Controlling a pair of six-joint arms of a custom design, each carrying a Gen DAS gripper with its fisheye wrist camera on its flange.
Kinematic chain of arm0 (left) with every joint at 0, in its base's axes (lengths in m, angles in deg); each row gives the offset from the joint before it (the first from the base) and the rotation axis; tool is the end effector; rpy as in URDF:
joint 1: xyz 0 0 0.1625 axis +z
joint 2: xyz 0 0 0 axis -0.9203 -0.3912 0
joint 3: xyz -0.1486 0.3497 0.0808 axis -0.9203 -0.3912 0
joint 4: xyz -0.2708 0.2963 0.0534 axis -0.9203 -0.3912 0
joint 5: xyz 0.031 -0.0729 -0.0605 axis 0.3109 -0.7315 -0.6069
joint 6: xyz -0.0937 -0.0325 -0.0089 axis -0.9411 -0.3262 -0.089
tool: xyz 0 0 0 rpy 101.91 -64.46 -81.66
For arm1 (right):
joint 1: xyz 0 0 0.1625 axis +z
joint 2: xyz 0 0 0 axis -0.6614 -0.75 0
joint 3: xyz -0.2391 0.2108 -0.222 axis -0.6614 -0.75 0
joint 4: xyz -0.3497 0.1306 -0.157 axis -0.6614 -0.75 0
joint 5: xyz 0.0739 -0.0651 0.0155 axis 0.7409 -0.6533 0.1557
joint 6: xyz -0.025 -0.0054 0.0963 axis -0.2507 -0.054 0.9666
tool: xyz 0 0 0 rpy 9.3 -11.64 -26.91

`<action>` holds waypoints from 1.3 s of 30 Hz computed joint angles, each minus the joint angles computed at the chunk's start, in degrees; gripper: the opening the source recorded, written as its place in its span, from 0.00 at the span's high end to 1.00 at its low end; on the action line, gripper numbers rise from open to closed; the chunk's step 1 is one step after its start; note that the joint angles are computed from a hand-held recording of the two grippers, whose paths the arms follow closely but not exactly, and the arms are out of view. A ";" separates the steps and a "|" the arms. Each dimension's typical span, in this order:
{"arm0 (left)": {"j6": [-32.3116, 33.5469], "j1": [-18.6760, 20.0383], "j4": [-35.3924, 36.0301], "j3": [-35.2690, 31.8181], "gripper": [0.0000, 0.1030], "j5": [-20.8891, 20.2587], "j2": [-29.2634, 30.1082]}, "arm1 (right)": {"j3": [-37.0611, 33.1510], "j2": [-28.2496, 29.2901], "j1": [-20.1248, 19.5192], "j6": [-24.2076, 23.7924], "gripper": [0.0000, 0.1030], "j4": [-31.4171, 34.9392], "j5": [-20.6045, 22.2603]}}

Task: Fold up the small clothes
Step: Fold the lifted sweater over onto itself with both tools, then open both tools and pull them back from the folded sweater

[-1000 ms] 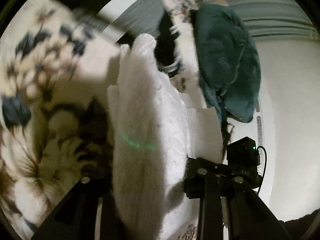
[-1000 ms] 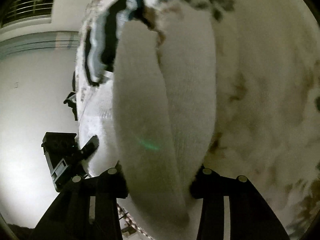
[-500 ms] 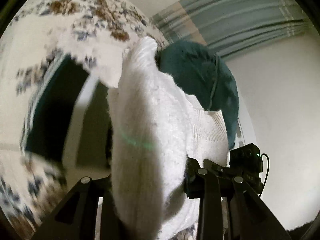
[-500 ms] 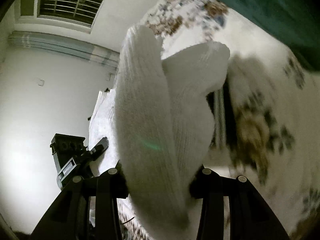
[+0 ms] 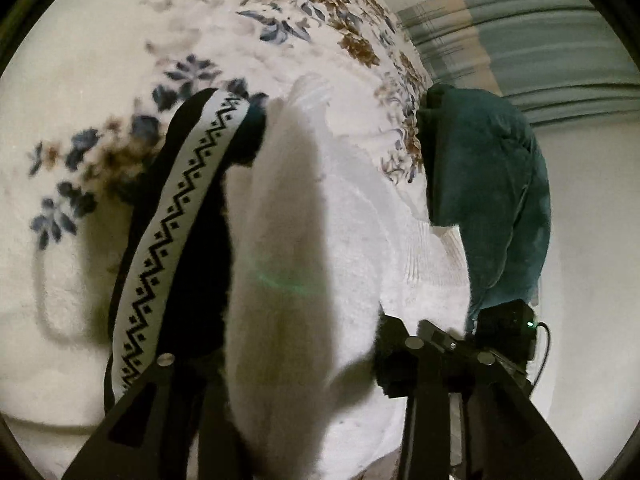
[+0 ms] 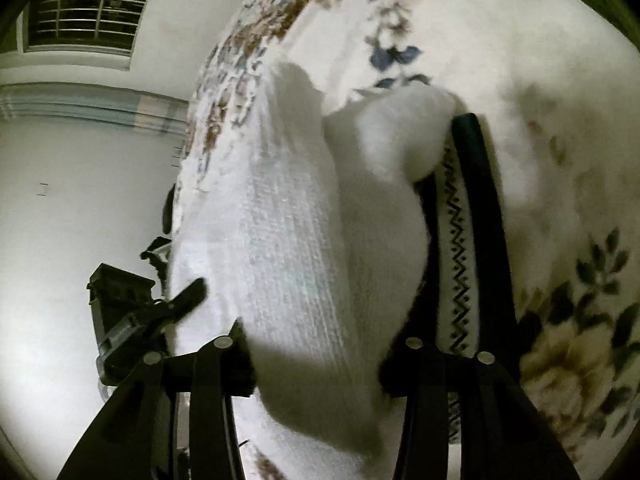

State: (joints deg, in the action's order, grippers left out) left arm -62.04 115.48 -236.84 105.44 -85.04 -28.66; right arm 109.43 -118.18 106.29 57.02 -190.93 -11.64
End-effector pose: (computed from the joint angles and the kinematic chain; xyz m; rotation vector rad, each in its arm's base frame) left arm -0.2549 -0.5190 -0.0040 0.2582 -3.0051 0.5383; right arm -0.1039 -0.5368 0.3669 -0.1771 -3.0595 0.2697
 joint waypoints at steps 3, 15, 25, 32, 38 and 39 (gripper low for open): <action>-0.91 -0.79 0.00 0.74 0.63 1.03 -0.70 | -1.41 0.62 0.44 0.54 0.43 1.24 -1.56; -12.67 -13.90 32.78 -1.76 0.01 29.64 -3.50 | 13.79 -5.91 12.79 -12.90 0.00 -28.58 -34.54; -23.33 -21.39 52.99 -6.20 0.00 29.63 -3.08 | 22.01 -17.61 18.14 -12.30 0.00 -29.36 -43.38; -32.56 -30.10 72.69 -12.95 0.00 29.07 -4.39 | 21.79 -28.67 27.42 -5.30 0.00 -16.50 -49.99; -37.66 -37.04 85.00 -20.02 0.00 28.52 -5.08 | 16.37 -35.56 41.37 5.45 0.00 1.45 -57.54; -38.62 -38.31 86.80 -21.29 0.00 28.39 -5.20 | 14.07 -36.21 44.53 9.49 0.00 6.89 -58.86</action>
State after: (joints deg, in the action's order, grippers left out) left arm -100.67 77.17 -150.03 84.15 -56.65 -33.86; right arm 123.50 -154.40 150.82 66.51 -184.04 -70.50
